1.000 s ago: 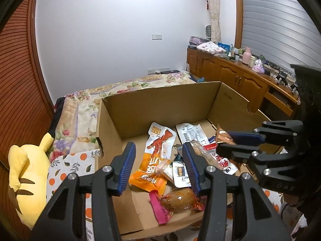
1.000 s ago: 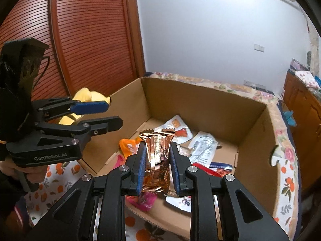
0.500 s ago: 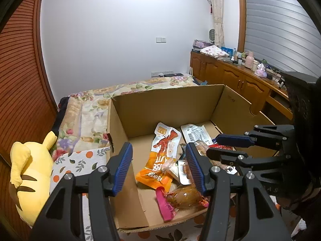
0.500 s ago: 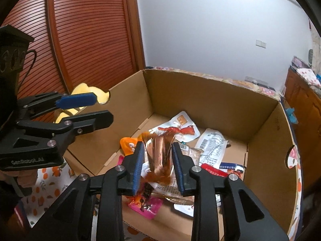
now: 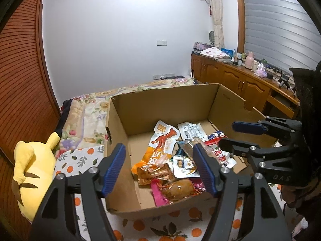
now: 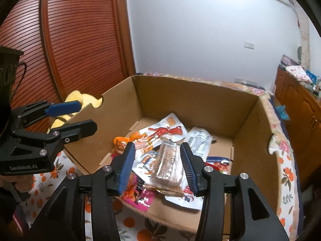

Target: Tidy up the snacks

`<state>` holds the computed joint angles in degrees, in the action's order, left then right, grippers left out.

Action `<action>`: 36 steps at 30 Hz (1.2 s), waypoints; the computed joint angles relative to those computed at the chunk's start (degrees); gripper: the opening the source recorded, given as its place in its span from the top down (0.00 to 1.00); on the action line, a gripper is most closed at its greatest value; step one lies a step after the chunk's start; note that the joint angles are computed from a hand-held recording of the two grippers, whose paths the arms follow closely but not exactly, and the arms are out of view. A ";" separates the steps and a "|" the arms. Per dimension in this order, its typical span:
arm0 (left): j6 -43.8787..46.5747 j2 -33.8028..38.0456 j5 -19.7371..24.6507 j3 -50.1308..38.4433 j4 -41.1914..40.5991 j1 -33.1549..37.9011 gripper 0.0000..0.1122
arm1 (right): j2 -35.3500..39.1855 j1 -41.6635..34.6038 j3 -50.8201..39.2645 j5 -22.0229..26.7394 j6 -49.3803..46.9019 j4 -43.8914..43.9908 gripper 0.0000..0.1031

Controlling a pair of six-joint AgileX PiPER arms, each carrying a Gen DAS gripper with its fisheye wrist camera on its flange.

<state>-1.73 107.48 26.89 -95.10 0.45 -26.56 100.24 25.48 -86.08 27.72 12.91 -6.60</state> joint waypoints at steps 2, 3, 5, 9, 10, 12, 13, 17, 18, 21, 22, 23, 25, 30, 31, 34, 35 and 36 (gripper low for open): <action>0.11 -0.69 -0.64 1.10 -0.87 -0.05 0.35 | -1.30 0.32 1.68 -0.76 2.95 -2.70 0.46; -0.30 -1.01 -0.88 1.59 -0.72 -0.19 0.34 | -2.21 0.55 2.84 -1.18 5.25 -4.75 0.44; -2.61 -1.67 -1.62 2.70 1.45 -0.68 0.30 | -3.49 0.74 4.54 -1.80 7.96 -7.14 0.42; -5.24 -2.73 -2.26 4.39 3.71 -1.57 0.29 | -6.04 1.13 8.00 -3.36 14.92 -13.50 0.34; -5.75 -2.93 -2.03 4.64 4.05 -1.75 0.22 | -6.52 1.18 8.69 -3.76 16.09 -14.52 0.34; -7.65 -3.52 -2.72 5.61 5.80 -2.21 0.14 | -7.70 1.41 10.11 -4.13 18.90 -16.99 0.33; -8.71 -3.86 -3.13 6.12 6.74 -2.54 0.13 | -8.03 1.48 10.58 -4.31 19.77 -17.76 0.33; -12.29 -5.01 -3.59 7.60 9.95 -3.19 0.09 | -9.57 2.12 12.40 -4.51 24.03 -22.00 0.26; -13.64 -5.18 -3.50 7.81 11.32 -3.44 0.09 | -10.02 2.41 12.84 -4.40 25.44 -23.46 0.25; -18.66 -6.24 -3.77 9.21 16.12 -4.07 0.09 | -11.16 2.89 13.97 -4.31 28.57 -26.61 0.19; -20.69 -6.58 -3.96 9.75 18.06 -4.29 0.09 | -11.49 3.13 14.24 -4.01 30.02 -28.03 0.18; -23.04 -7.07 -4.15 10.41 20.34 -4.62 0.09 | -11.80 3.42 14.47 -3.57 31.44 -29.49 0.17; -26.09 -7.86 -4.14 11.37 23.54 -5.21 0.09 | -12.51 3.95 15.23 -3.29 34.29 -32.45 0.16; -31.05 -10.30 -5.68 14.38 27.26 -5.92 0.09 | -14.35 4.96 16.70 -2.10 39.38 -36.98 0.15; -31.72 -10.72 -5.62 14.69 27.62 -6.12 0.09 | -14.81 5.20 17.09 -1.80 40.38 -37.87 0.15; -35.87 -12.30 -5.26 16.04 31.70 -7.23 0.09 | -16.37 5.97 18.40 -0.88 43.76 -40.93 0.15; -36.83 -12.59 -5.20 16.35 32.71 -7.49 0.09 | -16.85 6.21 18.76 -0.55 44.55 -41.62 0.15; -38.51 -13.13 -4.83 16.78 34.35 -7.97 0.09 | -17.44 6.61 19.04 0.08 45.34 -42.32 0.15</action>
<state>-40.24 94.35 22.06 -78.32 34.80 -34.53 82.80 32.08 -67.04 27.79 58.25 -48.93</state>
